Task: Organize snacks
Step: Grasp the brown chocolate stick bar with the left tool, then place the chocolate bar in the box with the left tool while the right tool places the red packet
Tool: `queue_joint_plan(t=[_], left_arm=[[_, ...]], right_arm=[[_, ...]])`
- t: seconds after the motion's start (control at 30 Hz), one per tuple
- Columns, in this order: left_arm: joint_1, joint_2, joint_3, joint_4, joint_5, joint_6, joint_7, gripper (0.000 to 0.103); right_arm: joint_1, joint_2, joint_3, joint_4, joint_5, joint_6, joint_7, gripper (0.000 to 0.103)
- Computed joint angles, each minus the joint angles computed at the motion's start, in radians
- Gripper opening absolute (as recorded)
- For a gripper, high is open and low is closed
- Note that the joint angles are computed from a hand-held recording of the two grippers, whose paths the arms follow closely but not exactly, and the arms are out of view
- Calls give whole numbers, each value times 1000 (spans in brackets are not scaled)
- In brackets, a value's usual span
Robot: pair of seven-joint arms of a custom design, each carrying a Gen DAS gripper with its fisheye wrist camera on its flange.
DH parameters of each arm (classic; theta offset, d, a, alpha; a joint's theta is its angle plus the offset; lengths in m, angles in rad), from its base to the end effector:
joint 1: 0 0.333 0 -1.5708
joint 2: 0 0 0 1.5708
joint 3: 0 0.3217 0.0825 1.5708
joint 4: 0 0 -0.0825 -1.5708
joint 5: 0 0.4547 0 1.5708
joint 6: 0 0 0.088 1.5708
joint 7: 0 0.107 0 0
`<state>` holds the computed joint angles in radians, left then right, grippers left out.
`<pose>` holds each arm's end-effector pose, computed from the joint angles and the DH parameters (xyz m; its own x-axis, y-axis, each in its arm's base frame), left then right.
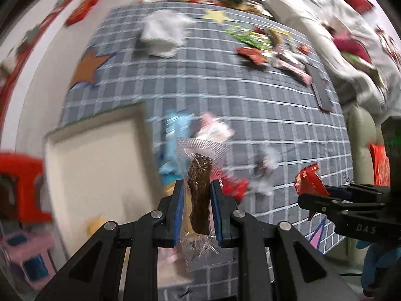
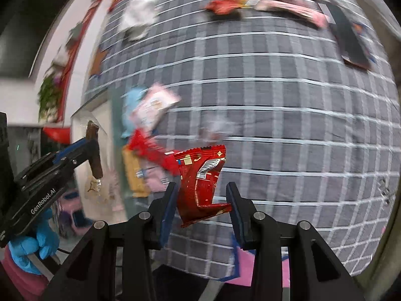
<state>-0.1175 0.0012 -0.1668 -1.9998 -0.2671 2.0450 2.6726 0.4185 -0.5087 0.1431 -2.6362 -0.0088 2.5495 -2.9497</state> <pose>0.5949 -0.1889 0.4387 -0.9543 -0.2873 0.0824 -0.2987 0.9269 -0.2274 0.3986 0.2482 0.4201 -0.8490 -0.3317 -0.4113 -0.3645 0.9312 0.0016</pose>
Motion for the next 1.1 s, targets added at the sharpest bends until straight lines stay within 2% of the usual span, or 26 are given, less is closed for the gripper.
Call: queue_joint_plan(t=[0.17, 0.3, 0.43, 0.53, 0.6, 0.67, 0.7, 0.73, 0.77, 0.83, 0.87, 1.0, 1.07, 1.1], left_arm=[[39, 63, 32, 51, 82, 29, -76, 23], [64, 107, 45, 77, 135, 51, -132, 23], [79, 133, 50, 83, 164, 72, -172, 25], [89, 134, 51, 73, 168, 99, -178, 28], [95, 133, 52, 70, 164, 103, -174, 41], [101, 123, 52, 57, 154, 131, -167, 69], [104, 117, 52, 48, 146, 152, -164, 74], [106, 109, 53, 40, 138, 170, -161, 80], [107, 110, 52, 42, 133, 175, -164, 80], [110, 114, 53, 54, 128, 161, -172, 83], [109, 119, 53, 61, 131, 156, -181, 87], [103, 133, 53, 85, 168, 127, -209, 89], [96, 132, 53, 81, 209, 128, -226, 89], [94, 126, 53, 73, 224, 140, -229, 89]], right_arm=[[20, 213, -59, 195, 31, 61, -222, 41], [14, 346, -69, 337, 94, 64, -389, 41], [-9, 463, -63, 462, 179, 44, -538, 41], [-30, 531, -47, 541, 210, -3, -604, 42], [-41, 563, -38, 580, 229, -31, -633, 44], [-48, 583, -30, 604, 237, -50, -638, 44], [-50, 588, -27, 614, 240, -58, -637, 44], [-52, 590, -24, 616, 240, -62, -636, 47], [-52, 593, -23, 622, 237, -70, -633, 61], [-52, 599, -22, 636, 218, -82, -615, 74], [-52, 594, -22, 635, 207, -86, -607, 74], [-55, 574, -23, 640, 186, -128, -600, 75], [-53, 560, -24, 641, 164, -158, -584, 103], [-51, 555, -24, 644, 139, -176, -565, 103]])
